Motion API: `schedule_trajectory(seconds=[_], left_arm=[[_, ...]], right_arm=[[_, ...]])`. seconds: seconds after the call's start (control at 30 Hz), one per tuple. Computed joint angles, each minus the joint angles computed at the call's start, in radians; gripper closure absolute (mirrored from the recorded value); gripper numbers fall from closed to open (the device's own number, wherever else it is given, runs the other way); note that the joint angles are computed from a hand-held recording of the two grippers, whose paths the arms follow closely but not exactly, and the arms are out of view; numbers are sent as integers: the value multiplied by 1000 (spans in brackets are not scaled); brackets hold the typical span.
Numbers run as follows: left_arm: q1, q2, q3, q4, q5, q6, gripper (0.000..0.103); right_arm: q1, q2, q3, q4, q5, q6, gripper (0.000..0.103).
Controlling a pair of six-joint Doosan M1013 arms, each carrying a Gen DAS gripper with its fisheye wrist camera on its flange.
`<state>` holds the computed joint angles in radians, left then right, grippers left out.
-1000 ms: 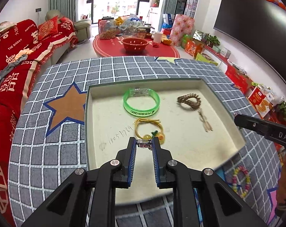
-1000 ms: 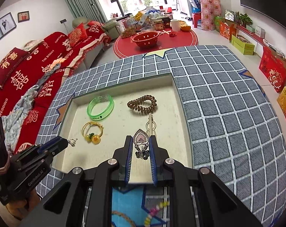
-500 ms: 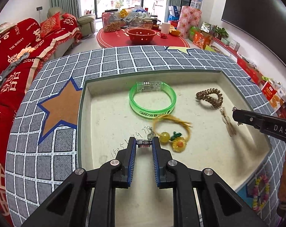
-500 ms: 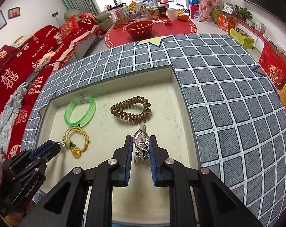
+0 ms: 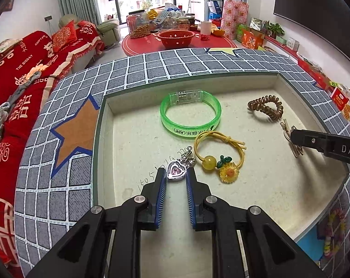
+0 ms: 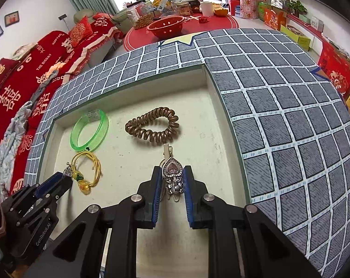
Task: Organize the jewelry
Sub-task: 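Carry both heart pendants into the tray and open both tools to release them, then withdraw both tools from the tray back over the remaining jewelry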
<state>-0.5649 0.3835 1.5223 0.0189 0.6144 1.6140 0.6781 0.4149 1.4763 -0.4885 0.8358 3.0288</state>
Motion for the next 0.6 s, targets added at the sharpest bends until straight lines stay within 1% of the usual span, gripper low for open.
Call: schedule_trajectory(seconds=[0.1,0.17,0.2,0.23,0.27,0.3,0.33,0.37,0.43,0.47,0.57,0.6], left_arm=[[-2,-6,4,1,-2,-3,72],[-1,-10,7,-3,-9,4,72],[-3,-16,10,2,-15,3,72],[-3,-17,11,0,-19,6,72],[-3,-23,15,0,-26,9,71],[-4,-27,19,5,-32,6,68],[-5,-32,24,7,-38,6,37],[-5,-39,31,8,-49,3,0],[-5,-66,65,29,-129,-36,0],[-6,-74,73,32,-143,-35,0],[-7,-88,75,33,-141,-30,0],[-9,-96,80,55,-147,-51,0]], right_arm=[[-2,-2,1,14,-21,-12,71],[0,-4,2,8,-39,-9,58],[4,-6,1,-5,-41,0,54],[7,-6,-3,-18,-35,9,45],[12,-8,-3,-35,-32,24,40],[16,-13,-1,-53,-35,42,40],[20,-21,6,-70,-44,64,40],[22,-25,7,-78,-46,75,40],[29,-38,14,-104,-46,108,39],[34,-45,18,-119,-45,128,38],[46,-65,33,-150,-47,174,37],[49,-69,36,-156,-48,184,37]])
